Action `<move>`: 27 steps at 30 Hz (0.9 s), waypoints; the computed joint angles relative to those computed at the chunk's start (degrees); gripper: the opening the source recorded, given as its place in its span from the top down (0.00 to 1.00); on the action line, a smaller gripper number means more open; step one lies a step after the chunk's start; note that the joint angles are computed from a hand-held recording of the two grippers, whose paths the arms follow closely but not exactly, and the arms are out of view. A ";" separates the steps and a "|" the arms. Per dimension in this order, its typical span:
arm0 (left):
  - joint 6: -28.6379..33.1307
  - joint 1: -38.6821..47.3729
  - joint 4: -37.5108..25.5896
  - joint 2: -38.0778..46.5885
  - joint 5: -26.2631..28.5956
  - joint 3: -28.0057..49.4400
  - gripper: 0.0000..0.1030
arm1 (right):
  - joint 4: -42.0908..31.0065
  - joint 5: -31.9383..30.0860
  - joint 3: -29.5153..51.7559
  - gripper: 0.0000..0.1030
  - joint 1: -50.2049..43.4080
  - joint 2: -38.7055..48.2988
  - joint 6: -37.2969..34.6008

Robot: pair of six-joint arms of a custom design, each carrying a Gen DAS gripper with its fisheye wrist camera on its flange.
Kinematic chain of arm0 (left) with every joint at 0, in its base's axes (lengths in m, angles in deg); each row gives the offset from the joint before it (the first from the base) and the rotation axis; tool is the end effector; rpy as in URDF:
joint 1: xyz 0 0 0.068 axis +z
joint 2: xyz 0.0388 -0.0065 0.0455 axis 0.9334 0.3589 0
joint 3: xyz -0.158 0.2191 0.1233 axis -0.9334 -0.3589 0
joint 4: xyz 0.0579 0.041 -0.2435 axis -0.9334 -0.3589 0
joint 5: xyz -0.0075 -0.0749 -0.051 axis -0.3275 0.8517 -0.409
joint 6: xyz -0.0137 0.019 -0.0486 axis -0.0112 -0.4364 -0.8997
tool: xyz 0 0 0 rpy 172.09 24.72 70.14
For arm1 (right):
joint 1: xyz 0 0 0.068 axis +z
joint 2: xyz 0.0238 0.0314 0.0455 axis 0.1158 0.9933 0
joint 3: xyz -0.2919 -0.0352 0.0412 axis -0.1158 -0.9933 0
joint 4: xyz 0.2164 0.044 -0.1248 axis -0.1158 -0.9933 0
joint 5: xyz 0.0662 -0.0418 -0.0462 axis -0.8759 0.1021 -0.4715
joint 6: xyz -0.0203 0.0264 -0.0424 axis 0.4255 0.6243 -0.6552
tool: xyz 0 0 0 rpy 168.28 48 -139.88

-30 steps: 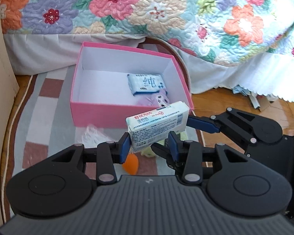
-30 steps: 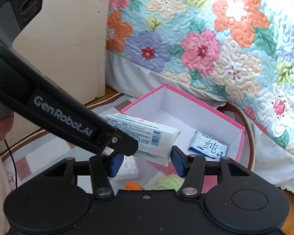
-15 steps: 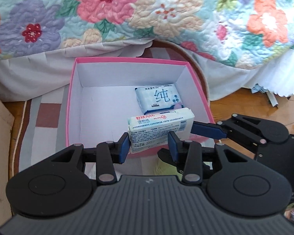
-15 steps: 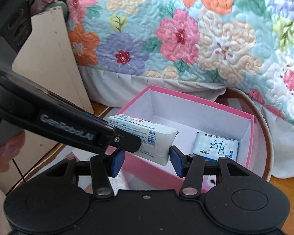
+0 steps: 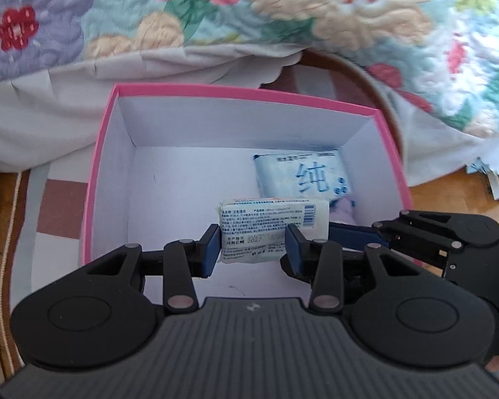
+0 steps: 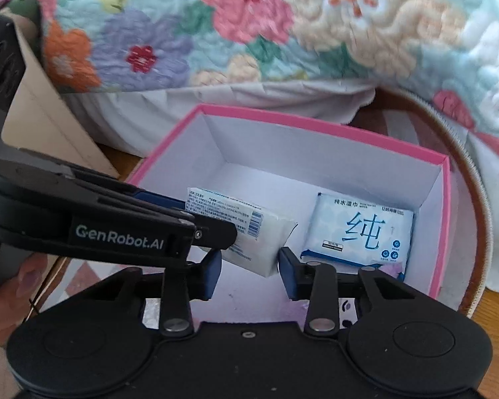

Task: Organize objects
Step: 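Lower the soap bar into the pink box and open the right gripper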

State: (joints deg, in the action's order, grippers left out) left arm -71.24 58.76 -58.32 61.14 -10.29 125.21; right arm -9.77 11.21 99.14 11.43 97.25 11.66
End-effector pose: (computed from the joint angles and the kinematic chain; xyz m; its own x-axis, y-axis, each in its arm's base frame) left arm 0.2636 -0.0472 0.1845 -0.8024 -0.4258 -0.4182 -0.3370 0.9015 -0.2714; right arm 0.3443 0.0472 0.1759 -0.6932 -0.4804 -0.5373 -0.6746 0.6949 0.2490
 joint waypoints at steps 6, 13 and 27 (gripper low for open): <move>-1.26 2.34 8.05 5.22 0.61 -2.04 0.62 | -1.26 2.50 5.90 0.62 2.05 7.37 3.26; -2.20 4.78 13.45 9.06 3.44 -3.46 0.62 | -2.03 3.92 10.26 0.62 2.93 12.74 6.91; -2.84 5.57 19.31 13.25 0.91 -4.73 0.67 | -0.12 6.70 12.47 0.71 5.07 16.32 9.70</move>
State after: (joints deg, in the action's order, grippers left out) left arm -74.08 64.32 -39.01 74.39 -9.38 120.48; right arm -9.89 17.90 111.61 16.50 113.57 21.36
